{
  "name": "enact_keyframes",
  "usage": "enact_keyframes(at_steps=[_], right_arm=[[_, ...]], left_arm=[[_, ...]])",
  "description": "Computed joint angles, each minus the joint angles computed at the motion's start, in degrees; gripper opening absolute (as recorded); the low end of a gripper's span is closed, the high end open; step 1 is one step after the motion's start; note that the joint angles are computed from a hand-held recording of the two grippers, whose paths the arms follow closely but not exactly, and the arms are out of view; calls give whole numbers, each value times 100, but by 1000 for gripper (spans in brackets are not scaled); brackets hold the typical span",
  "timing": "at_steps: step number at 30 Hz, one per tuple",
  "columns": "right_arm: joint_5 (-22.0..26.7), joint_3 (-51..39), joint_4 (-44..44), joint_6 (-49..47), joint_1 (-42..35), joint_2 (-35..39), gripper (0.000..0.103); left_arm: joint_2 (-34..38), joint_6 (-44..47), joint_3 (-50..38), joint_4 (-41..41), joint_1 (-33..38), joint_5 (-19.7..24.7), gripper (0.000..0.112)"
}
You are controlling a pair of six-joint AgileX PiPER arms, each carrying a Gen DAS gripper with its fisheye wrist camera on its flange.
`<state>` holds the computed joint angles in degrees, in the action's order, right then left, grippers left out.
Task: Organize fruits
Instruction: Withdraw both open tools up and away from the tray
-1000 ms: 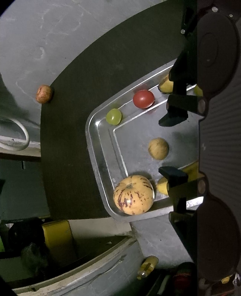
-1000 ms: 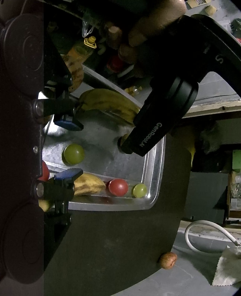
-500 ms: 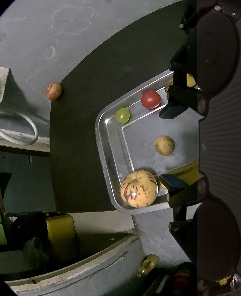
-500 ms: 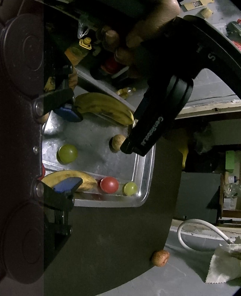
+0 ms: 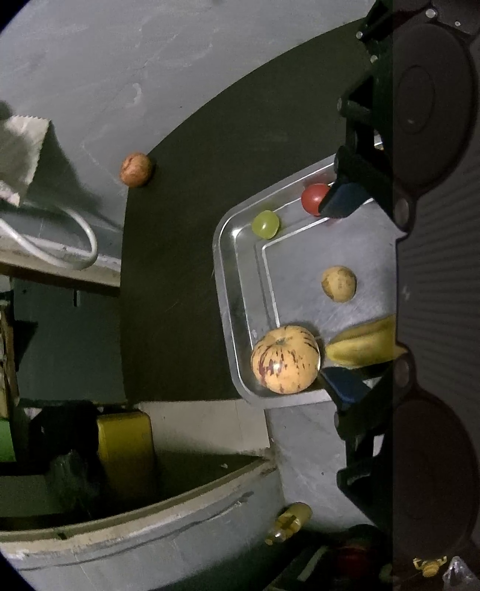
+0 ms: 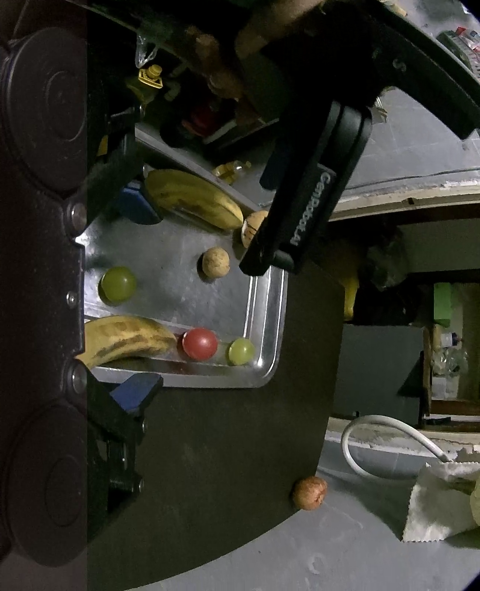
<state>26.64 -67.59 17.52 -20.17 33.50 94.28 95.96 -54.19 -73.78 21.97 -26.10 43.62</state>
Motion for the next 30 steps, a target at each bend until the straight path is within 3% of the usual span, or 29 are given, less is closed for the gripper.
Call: enact_keyframes(at_steps=[16,30], right_arm=[[-131,6,-70,218,-58,-87,102],[-207,-43,-299,574,-94,-32,102]], left_arm=[[-437,-1176,340,542,-199,337,102],[-646,-2569,727,1296,-558,771,102]])
